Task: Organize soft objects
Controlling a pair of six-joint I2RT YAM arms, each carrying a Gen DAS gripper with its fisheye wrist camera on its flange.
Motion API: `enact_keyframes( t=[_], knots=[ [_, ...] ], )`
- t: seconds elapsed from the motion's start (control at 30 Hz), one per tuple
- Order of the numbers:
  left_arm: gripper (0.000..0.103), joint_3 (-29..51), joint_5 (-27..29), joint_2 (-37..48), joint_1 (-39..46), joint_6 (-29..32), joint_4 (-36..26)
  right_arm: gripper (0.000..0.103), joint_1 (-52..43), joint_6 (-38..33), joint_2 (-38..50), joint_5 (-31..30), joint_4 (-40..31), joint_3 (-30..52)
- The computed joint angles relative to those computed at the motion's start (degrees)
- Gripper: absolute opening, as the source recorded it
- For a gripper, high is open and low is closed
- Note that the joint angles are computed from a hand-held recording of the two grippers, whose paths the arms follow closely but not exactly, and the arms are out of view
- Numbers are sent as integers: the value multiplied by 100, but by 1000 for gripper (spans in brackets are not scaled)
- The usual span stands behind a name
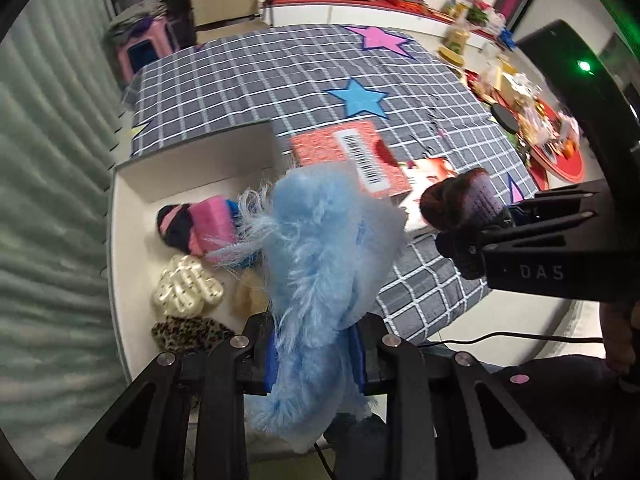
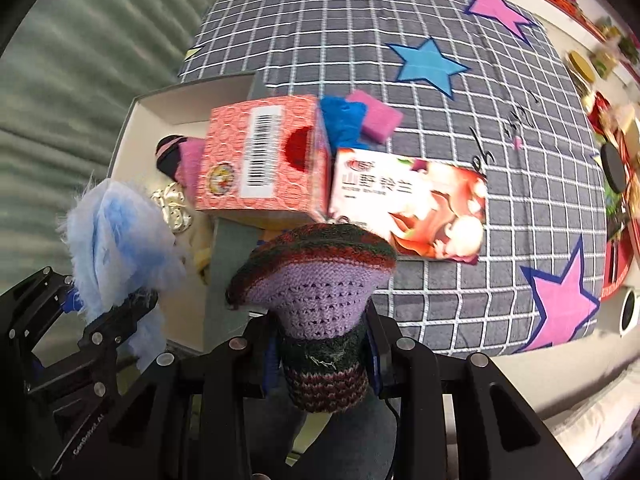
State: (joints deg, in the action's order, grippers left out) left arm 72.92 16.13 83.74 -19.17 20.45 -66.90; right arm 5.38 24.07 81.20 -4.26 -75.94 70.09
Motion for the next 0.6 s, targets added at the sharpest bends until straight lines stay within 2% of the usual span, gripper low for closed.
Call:
enact_keyframes(
  t=[0.6],
  knots=[
    [31, -147, -309, 400, 1354, -240, 172, 35, 1145, -585, 1326, 133, 126, 1381]
  ],
)
